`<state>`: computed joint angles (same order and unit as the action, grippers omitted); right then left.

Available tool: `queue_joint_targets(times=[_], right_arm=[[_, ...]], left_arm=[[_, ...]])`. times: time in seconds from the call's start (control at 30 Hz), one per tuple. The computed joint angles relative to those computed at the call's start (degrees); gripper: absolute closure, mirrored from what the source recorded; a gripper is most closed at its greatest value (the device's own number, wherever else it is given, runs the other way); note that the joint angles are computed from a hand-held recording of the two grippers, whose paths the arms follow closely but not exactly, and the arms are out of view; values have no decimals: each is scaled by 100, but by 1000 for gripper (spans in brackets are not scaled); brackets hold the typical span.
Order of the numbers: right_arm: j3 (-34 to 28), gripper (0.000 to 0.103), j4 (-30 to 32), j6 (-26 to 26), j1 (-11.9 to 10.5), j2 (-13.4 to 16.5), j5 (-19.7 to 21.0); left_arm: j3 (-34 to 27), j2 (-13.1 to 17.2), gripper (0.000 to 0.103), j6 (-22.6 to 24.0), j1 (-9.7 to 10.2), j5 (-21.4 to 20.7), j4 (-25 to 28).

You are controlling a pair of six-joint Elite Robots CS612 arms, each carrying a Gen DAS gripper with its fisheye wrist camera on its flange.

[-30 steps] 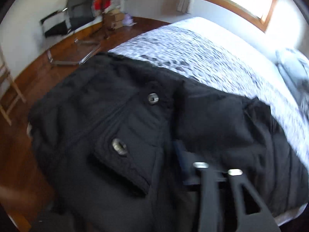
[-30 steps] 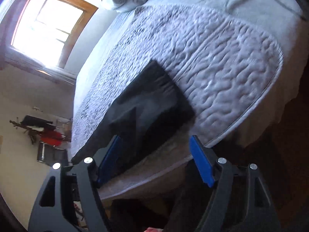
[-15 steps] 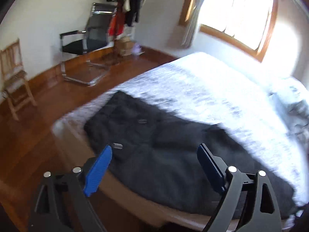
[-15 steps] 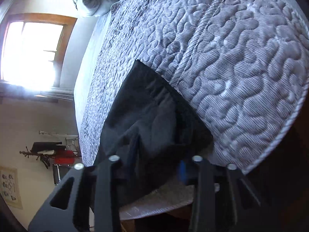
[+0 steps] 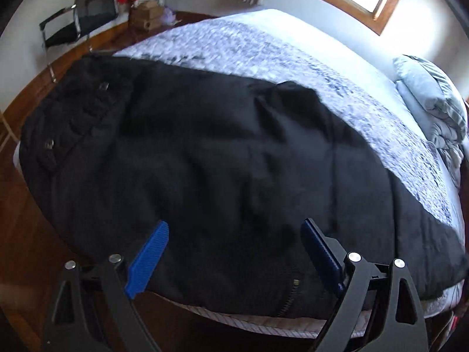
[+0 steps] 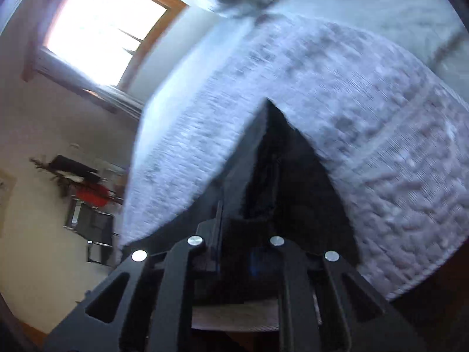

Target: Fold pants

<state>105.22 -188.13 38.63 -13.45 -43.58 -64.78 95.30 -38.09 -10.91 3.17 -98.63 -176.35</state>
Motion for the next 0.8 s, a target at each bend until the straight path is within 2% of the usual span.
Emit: queue_joint_targets(times=[0.07, 0.1, 0.17, 0.2, 0.27, 0.37, 0.4, 0.5, 0.7, 0.8], right_arm=[[56, 81, 595, -184, -3, 22, -184], [93, 69, 677, -219, 16, 14, -277], [268, 62, 241, -131, -14, 12, -173], [351, 52, 78, -61, -29, -19, -141], [574, 37, -208, 123, -58, -143, -194], [782, 34, -627, 420, -160, -161, 56], [835, 33, -884, 660, -243, -74, 338], [916, 33, -1423, 1192, -350, 109, 800], [656, 33, -1160, 1403, -275, 337, 940], [533, 33, -1210, 1512, -223, 426, 862]], left_arm=[[6, 34, 11, -53, 34, 49, -54], [25, 28, 11, -72, 36, 87, -97], [58, -9, 11, -89, 24, 222, -89], [70, -22, 11, -103, 21, 258, -84], [133, -71, 11, -144, 40, 239, -187], [242, -153, 11, -212, 59, 283, -359], [258, -167, 10, -237, 74, 260, -375], [253, -170, 7, -386, 122, 230, -365], [207, -174, 7, -640, 198, 414, -131], [138, -138, 7, -607, 231, 558, -36]])
